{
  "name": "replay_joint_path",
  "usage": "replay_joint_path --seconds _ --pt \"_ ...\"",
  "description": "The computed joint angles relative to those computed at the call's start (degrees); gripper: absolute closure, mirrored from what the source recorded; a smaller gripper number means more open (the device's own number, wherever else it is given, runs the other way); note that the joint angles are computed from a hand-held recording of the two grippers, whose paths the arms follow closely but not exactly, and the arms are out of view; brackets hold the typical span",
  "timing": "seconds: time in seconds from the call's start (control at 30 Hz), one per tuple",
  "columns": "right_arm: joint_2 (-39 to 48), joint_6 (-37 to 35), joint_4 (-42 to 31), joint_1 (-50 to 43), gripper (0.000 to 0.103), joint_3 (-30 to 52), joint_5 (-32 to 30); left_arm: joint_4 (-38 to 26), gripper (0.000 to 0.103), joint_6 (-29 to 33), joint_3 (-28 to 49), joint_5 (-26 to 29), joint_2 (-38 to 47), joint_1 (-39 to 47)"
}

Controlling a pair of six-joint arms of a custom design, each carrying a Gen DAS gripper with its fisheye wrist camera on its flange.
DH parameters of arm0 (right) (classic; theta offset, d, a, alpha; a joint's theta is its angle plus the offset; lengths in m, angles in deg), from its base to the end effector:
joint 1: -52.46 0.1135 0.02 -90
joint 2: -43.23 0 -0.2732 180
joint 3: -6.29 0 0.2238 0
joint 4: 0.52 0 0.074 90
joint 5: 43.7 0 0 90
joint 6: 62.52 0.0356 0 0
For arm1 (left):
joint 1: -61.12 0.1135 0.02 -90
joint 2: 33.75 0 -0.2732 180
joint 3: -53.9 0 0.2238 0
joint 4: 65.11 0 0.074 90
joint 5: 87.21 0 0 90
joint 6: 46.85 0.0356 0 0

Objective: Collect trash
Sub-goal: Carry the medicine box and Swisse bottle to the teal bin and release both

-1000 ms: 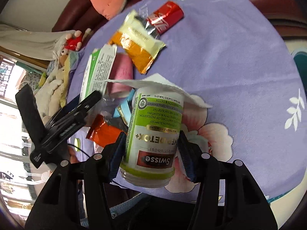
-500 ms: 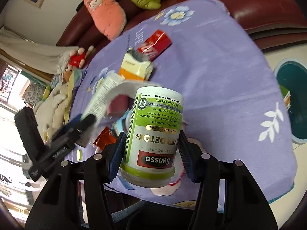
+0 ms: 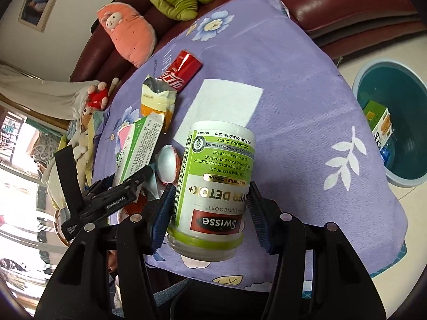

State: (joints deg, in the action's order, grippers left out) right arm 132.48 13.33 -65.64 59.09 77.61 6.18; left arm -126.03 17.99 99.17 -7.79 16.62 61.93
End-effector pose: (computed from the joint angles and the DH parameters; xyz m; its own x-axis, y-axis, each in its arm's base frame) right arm 0.2373 0.0507 0.2173 -0.9156 -0.2946 -0.2737 -0.4018 0.6998 0.5907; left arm 0.1129 0.0081 0.2044 -0.7893 -0.4291 -0.4392 -0.4685 0.8832 -0.0209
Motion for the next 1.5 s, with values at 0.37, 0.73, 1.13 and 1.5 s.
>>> replay_joint_path --seconds 0.37,0.73,1.13,1.5 --pt "6.9 -5.3 -2.1 -8.8 0.051 5.0 -3.7 -12.2 0.026 -25.1 11.7 -13.6 -2.9 -27.4" --pt "14.6 -11.3 -8.0 -26.4 0.051 17.6 -7.3 2.8 0.026 -24.1 24.3 -13.2 22.2 -40.4" --pt "24.4 -8.3 -3.1 -39.5 0.051 28.5 -5.4 11.5 0.026 -13.8 44.0 -6.1 51.4 -42.3" --pt "31.3 -5.7 -2.0 -39.1 0.051 34.4 -3.1 10.3 0.024 -8.2 58.3 -0.8 69.1 -41.7"
